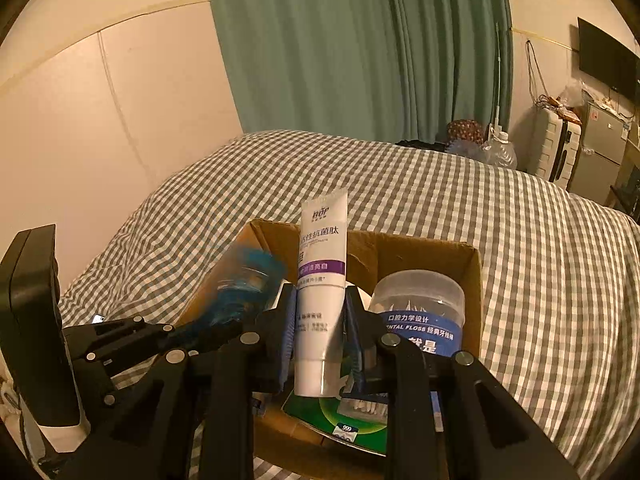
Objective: Organize objects
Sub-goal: 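Carry the blister pack and toothpaste tube into the cardboard box and open both tools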
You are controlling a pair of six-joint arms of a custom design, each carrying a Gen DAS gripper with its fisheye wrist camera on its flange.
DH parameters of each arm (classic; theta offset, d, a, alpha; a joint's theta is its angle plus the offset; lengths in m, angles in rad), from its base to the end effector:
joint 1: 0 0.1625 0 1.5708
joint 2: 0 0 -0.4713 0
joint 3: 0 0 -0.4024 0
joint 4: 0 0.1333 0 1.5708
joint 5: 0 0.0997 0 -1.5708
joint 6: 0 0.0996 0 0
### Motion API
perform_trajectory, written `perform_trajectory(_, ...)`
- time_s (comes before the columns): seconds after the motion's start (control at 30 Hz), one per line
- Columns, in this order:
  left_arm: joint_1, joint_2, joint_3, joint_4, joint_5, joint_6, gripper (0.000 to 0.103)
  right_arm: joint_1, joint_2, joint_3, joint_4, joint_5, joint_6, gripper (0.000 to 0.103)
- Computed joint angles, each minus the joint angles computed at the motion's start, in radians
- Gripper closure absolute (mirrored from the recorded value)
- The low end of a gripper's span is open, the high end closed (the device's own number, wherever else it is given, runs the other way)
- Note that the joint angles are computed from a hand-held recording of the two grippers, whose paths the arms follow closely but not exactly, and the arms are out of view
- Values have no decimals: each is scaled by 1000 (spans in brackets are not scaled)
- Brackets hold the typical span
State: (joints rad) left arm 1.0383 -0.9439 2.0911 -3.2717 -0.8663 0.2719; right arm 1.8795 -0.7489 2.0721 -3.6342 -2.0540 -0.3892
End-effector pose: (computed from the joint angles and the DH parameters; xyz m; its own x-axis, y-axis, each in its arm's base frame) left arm -0.1172 -0.5886 0.1652 -0.6829 0.2868 -0.6719 0.6387 0.6808 -0.3586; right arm 0.2582 -0.5232 0.0954 -0.7835 -0.2396 0.5733 -0.5638 0.6620 -0.4938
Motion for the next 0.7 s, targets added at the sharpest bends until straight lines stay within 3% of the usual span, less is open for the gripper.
perform_trajectory(0.03, 1, -3, 1, 9, -3, -5, 87, 0, -1, 1, -4, -1, -4, 72)
perform_trajectory(0.1, 3, -14, 7, 19, -5, -19, 76, -1, -5, -1, -16, -5, -15, 49)
perform_trajectory(0.17, 0, -21, 10, 16, 0, -31, 41, -2, -8, 0, -44, -7, -27, 45)
perform_trajectory(0.2, -2, -28, 17, -6, -1, -36, 36, -2, -13, 2, -54, -6, -31, 44)
perform_trajectory(0.33, -20, -62, 26, -14, -1, -55, 32, 22, -30, 18, -106, -38, -46, 22)
perform_trajectory(0.53, -101, -91, 64, -152, 76, 7, 1, 63, -88, 53, -193, -68, -64, 8)
perform_trajectory(0.7, -180, -139, 94, -190, 119, 16, 0, 137, -117, 66, -306, -162, -155, 0)
